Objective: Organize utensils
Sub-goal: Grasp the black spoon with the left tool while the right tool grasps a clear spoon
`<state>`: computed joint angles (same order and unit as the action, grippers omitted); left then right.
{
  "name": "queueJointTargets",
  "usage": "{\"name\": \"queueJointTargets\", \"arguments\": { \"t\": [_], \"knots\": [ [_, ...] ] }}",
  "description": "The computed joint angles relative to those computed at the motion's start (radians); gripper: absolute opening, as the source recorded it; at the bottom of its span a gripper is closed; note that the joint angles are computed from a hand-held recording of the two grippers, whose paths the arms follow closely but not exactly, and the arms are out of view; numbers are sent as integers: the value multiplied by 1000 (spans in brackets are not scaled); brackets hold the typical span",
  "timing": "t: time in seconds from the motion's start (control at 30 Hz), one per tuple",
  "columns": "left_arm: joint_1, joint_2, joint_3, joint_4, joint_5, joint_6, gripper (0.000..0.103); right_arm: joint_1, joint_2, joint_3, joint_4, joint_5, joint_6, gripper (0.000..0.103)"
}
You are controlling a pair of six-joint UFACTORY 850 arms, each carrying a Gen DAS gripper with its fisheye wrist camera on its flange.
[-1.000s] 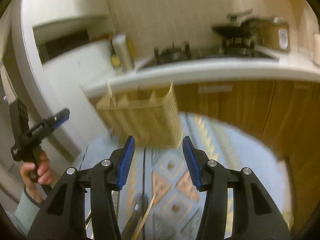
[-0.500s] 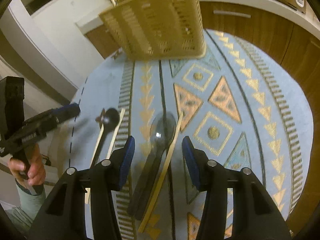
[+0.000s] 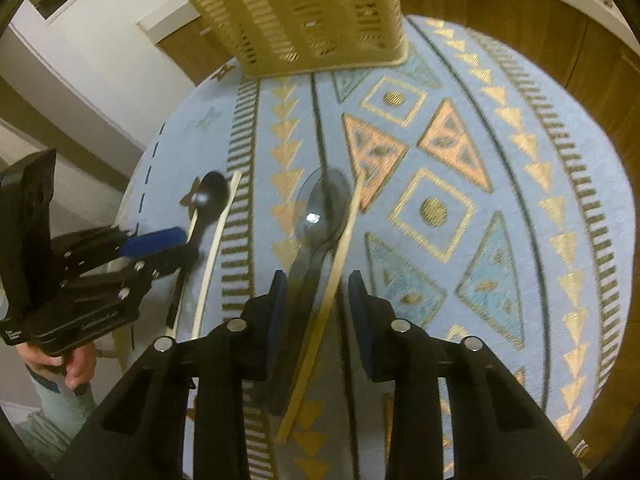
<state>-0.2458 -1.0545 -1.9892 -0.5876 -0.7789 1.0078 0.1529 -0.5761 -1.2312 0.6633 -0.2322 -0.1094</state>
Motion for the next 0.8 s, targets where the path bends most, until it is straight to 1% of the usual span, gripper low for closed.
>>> {"name": "queueJointTargets", "arguments": {
  "t": [0.03,0.1,0.17,0.23,0.27,0.33,0.4,0.47,0.53,0.67,0.73,0.8],
  "knots": [
    [-5,-3,-5,16,3,-12,13,2,0,-1,-6,-3,3,23],
    [-11,10,14,33,42,-17,6,11,-4,-11,-64,-1,50,22],
    [-13,24,36,29,64,-9,5,17,-13,-26,-83,-9,63,21],
    [-8,26,42,3,67,2,5,24,-26,-47,-99,-25,69,18],
    [-5,26,43,-12,64,9,4,28,-31,-55,-140,-29,107,18],
    [0,27,48,-42,58,25,4,38,-51,-83,-273,-46,240,18],
    [7,29,53,-74,48,43,4,39,-69,-105,-277,-65,246,18],
    [14,37,64,-100,49,64,4,43,-77,-121,-337,-76,306,18],
    [20,38,64,-121,43,78,4,52,-93,-150,-434,-102,406,18],
    [38,41,58,-174,28,111,4,75,-133,-223,-625,-188,588,18],
    [45,39,54,-191,18,121,4,85,-150,-256,-679,-241,635,18],
    [52,35,46,-205,9,131,4,89,-163,-276,-694,-268,651,18]
  ]
}}
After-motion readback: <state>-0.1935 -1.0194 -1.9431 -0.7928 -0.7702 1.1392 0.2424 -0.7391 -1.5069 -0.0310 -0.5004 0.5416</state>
